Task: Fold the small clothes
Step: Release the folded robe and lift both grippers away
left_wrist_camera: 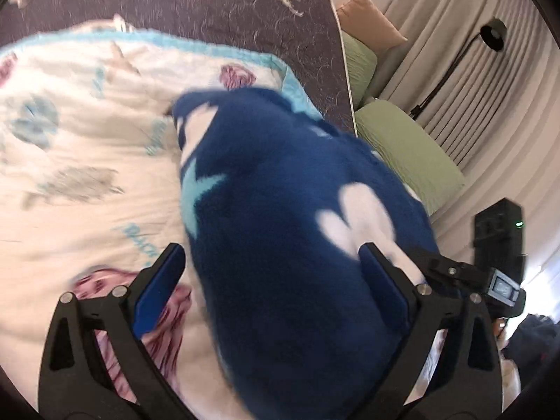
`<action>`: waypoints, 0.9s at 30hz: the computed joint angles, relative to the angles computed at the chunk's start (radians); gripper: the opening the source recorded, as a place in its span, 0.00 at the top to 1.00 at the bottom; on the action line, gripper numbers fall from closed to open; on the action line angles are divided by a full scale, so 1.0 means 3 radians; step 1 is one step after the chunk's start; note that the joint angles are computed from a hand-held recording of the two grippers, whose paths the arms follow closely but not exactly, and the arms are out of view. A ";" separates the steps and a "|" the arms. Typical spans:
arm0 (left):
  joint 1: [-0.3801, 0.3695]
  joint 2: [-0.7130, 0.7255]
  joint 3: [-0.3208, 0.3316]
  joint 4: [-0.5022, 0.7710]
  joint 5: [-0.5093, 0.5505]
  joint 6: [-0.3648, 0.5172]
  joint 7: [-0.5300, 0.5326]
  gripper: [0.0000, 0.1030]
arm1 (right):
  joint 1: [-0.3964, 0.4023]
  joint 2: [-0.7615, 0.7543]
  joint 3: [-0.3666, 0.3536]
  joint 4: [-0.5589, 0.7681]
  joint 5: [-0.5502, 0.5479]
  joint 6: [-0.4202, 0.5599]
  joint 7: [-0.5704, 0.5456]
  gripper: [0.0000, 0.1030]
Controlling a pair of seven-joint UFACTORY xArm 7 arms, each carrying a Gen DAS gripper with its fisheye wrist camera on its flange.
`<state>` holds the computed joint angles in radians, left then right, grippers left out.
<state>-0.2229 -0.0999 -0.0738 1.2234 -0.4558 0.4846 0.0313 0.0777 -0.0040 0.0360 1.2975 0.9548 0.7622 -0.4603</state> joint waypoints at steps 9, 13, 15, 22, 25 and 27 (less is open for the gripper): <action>-0.0037 -0.1236 -0.0230 -0.0547 0.0951 0.0268 -0.0384 0.04 | 0.0121 -0.1794 0.0227 -0.1094 -0.1125 -0.0358 0.0720 0.13; -0.0050 -0.1777 -0.0333 -0.0585 0.1196 0.0623 -0.0552 0.04 | -0.0059 -0.2560 0.0502 -0.1273 -0.1797 -0.0172 0.1237 0.13; -0.0024 -0.2034 -0.0425 -0.0580 0.1308 0.0852 -0.0667 0.04 | -0.0120 -0.2945 0.0569 -0.1238 -0.2056 0.0164 0.1501 0.13; -0.0008 -0.2930 -0.0655 -0.0754 0.1493 0.1389 -0.0945 0.02 | -0.0240 -0.3926 0.0916 -0.1073 -0.2724 0.0877 0.2296 0.07; -0.0064 -0.3201 -0.0692 -0.0751 0.1435 0.1668 -0.1019 0.02 | -0.0063 -0.4258 0.0983 -0.1030 -0.2688 0.1068 0.2670 0.03; -0.0075 -0.3335 -0.0725 -0.0727 0.1430 0.1853 -0.1024 0.02 | -0.0067 -0.4340 0.1069 -0.0922 -0.2753 0.1261 0.2870 0.02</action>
<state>-0.2454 -1.1004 -0.2912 1.0053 -0.0268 1.0407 -0.2760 0.0575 -1.3060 0.3568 1.0209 0.1288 1.1406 0.4006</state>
